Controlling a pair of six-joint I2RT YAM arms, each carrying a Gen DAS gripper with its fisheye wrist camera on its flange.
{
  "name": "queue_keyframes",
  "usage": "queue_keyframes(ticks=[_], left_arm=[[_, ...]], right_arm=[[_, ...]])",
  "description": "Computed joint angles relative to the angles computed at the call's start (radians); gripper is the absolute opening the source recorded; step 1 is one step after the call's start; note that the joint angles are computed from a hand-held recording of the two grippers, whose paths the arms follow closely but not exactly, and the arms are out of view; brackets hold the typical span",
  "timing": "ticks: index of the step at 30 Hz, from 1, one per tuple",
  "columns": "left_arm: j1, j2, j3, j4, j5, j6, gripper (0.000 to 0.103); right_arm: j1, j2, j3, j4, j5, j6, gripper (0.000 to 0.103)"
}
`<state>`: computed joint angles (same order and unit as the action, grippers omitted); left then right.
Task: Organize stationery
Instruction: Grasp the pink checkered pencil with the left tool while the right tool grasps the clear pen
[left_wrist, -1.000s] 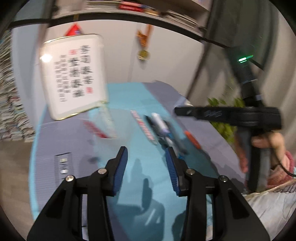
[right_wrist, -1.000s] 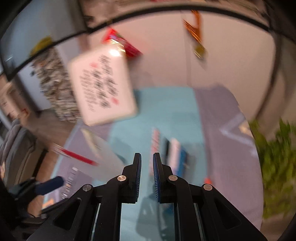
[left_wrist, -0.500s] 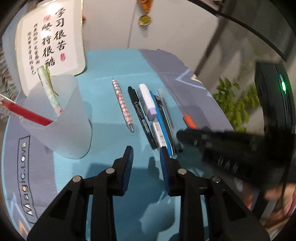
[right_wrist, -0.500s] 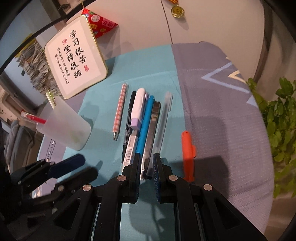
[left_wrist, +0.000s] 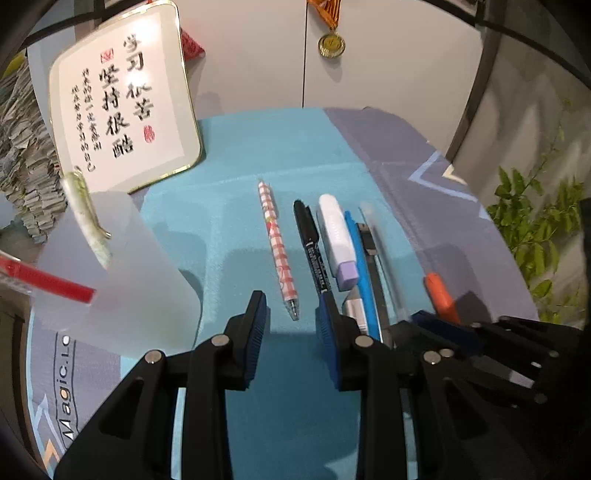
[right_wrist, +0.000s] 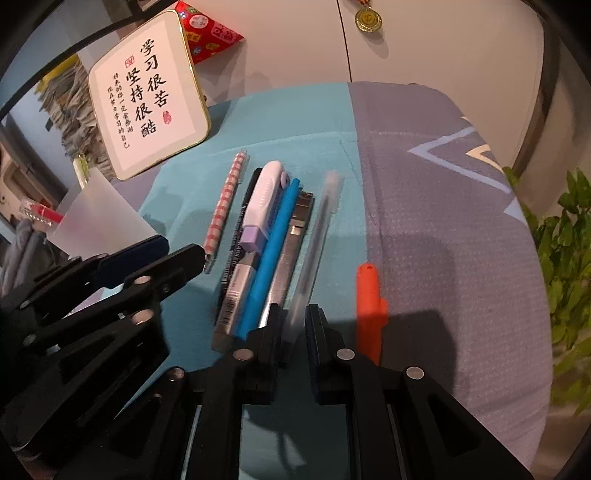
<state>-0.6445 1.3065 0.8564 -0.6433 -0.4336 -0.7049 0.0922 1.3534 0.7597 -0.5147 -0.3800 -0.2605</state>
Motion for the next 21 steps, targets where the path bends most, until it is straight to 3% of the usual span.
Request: queue_keyframes(ticks=[10,11,12,13,21], left_arm=[[0.041,0.072,0.014,0.056,0.027,0.037,0.028],[0.047,0.071,0.011,0.063,0.03,0.04,0.025],[0.054,0.073,0.009,0.072,0.039,0.047,0.012],[0.063,0.083,0.015,0.064,0.057,0.053,0.008],[0.026,-0.009,-0.042,0.026,0.121,0.084,0.006]], right_arm=[[-0.066,0.015,0.011,-0.013,-0.031,-0.027,0.013],[-0.066,0.016,0.011,-0.013,-0.033,-0.027,0.013],[-0.066,0.016,0.011,-0.012,-0.034,-0.028,0.013],[-0.067,0.017,0.011,-0.013,-0.036,-0.029,0.013],[-0.095,0.006,0.018,-0.072,-0.083,-0.07,0.012]])
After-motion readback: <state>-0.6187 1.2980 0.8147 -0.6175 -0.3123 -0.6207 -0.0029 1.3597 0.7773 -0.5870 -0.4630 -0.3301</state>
